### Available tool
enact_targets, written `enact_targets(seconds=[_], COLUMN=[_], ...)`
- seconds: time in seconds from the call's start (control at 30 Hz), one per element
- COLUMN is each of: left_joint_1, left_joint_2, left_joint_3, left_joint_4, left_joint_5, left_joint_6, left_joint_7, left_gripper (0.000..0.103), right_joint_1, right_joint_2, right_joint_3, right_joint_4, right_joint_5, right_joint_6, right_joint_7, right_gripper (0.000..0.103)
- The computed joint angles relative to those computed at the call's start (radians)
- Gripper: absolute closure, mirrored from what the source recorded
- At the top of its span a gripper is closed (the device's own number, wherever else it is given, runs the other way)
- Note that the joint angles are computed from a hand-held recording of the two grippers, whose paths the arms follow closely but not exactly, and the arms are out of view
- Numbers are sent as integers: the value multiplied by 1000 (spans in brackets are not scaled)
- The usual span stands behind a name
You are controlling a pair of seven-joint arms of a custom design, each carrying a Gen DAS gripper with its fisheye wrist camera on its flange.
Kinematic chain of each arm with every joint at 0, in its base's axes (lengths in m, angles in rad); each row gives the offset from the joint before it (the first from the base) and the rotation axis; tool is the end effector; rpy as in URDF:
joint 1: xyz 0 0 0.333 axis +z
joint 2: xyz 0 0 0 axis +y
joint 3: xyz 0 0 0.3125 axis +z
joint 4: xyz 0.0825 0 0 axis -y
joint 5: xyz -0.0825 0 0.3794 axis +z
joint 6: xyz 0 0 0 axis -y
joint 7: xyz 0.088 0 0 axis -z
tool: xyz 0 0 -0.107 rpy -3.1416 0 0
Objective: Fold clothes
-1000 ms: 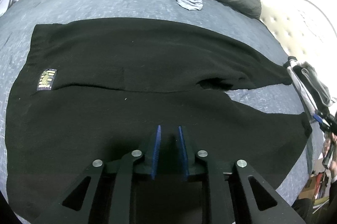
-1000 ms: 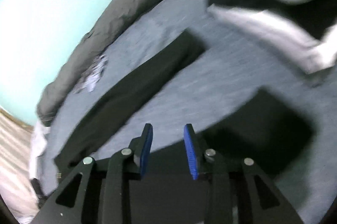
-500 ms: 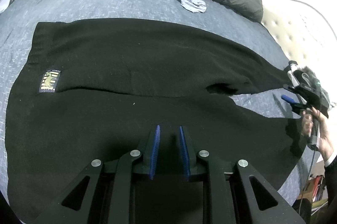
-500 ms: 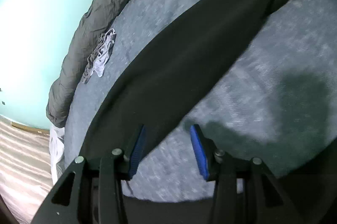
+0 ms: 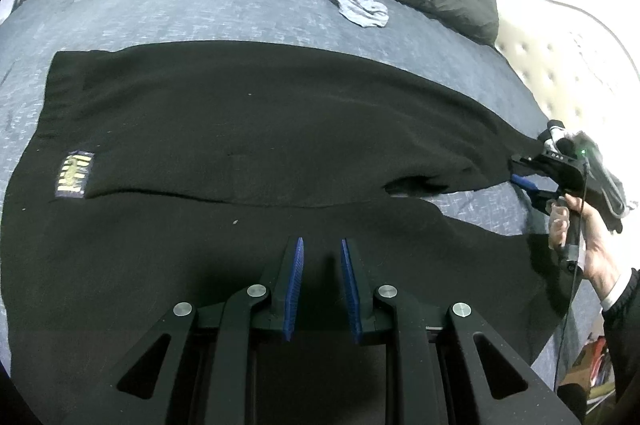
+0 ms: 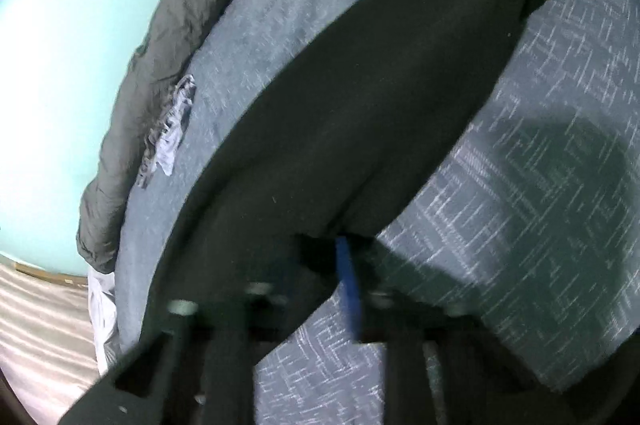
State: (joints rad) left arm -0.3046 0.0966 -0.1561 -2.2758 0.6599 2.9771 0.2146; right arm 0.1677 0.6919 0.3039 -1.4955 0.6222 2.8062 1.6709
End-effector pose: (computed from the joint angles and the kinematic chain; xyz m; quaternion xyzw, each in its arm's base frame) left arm 0.4816 -0.2853 0.3740 -0.7581 0.5701 -0.2993 0.1034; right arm 0.6997 0.2679 0.3371 -0.5507 0.7393 0.0947 0.3759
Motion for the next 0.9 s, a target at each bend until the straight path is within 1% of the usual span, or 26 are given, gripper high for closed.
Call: enact_targets(seconds=[0.17,0.37,0.4,0.43,0.5,0.57,0.6,0.67,0.7,0.73,0.77,0.8,0.83,0.9], left_joint_1=[-9,-37,-43,-48,-55,-59,-61,-64,-65,-67,-69,-72,-75,-80], left_joint_2=[37,82,88,94,105,117,122,128,130,130,131,131,131,129], left_joint_3=[1,16,21,25,30,35,39,43,45,48,50,54,57,63], left_joint_4=[42,96,104,114,130,143,150,157,159,162,164,166,167,168], left_joint_5=[-28,-60,-61,-62,-67,-76,-80,-90,-94,-96,-97,-94,-90,-81], left_joint_6=[-7,-19,-21,-27,-34,-35,-37,-39,-39,-40,-41,-42,-42,-45], left_joint_7=[33,72,74,78,89,100,103,112,116,119,121,120,118,111], left_gripper=[82,82,82,82,82,82,82,82,82,82,82,82,82,82], right_joint_1=[-77,-170,-180,-167,-158,-131,-112,-58,-51,-52,-53,-53,-50,-40], right_joint_2=[-15,-30,-32,-38,-40,-50,-60,-86,-102,-115,-128,-143,-157,-162], right_joint_3=[100,216,227,203,185,147,122,49,39,43,48,53,58,71], right_joint_4=[-53,-121,-132,-140,-145,-145,-144,-145,-155,-164,-172,-182,-188,-175], right_joint_5=[97,264,289,285,299,280,265,209,202,205,208,212,213,210], right_joint_6=[78,155,161,143,125,99,87,55,57,66,73,76,73,43], right_joint_7=[-142,-335,-363,-352,-360,-359,-340,-254,-241,-248,-255,-265,-275,-311], right_gripper=[99,99,99,99,99,98,94,93,92,91,83,71,67,67])
